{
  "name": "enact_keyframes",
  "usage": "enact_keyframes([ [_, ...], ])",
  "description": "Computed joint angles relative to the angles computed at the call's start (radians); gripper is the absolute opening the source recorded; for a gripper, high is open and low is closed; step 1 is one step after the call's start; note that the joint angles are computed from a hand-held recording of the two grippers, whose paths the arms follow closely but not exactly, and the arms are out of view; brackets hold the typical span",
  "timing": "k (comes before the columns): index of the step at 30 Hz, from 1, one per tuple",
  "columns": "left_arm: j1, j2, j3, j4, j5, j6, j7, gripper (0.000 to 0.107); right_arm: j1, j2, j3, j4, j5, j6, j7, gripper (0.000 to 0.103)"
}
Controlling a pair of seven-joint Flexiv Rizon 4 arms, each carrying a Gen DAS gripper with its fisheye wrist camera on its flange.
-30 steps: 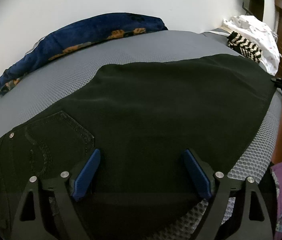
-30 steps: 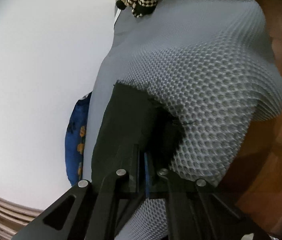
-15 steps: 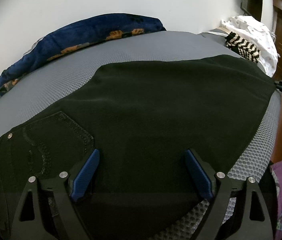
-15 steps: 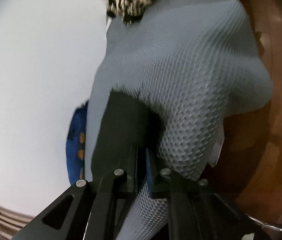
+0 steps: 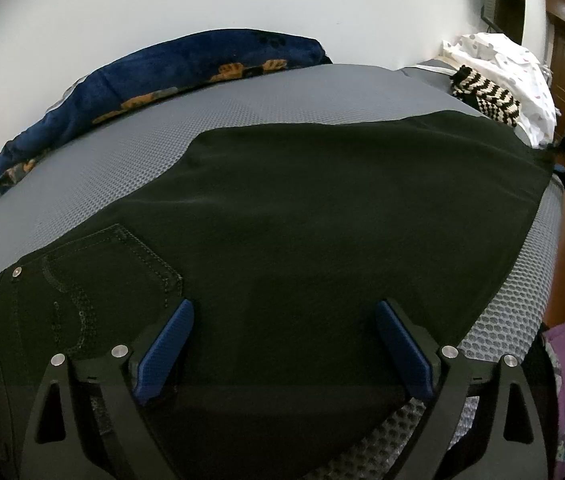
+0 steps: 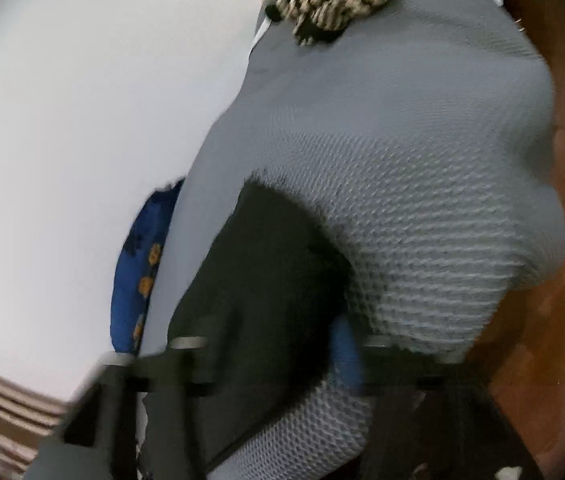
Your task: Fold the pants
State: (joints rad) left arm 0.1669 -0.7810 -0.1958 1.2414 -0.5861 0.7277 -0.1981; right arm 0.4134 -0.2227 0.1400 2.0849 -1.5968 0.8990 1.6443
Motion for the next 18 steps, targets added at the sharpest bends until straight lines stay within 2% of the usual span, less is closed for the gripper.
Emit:
enact_keyframes([
  [3, 0.001, -0.001, -0.001, 0.0, -0.002, 0.002, 0.003, 0.093, -0.003, 0.001, -0.003, 0.018, -0.045, -0.01, 0.06, 0.006],
  [10, -0.002, -0.005, 0.004, -0.019, 0.008, -0.016, -0.006, 0.093, 0.024, 0.031, 0.021, 0.03, -0.054, -0.086, 0.135, 0.006],
  [14, 0.013, 0.018, -0.014, 0.001, -0.023, -0.006, 0.011, 0.093, 0.043, 0.027, 0.027, -0.033, 0.006, -0.117, 0.02, 0.006],
  [18, 0.041, 0.053, -0.034, 0.016, -0.088, -0.029, 0.039, 0.093, 0.085, -0.025, 0.012, -0.181, 0.079, -0.145, -0.221, 0.007],
])
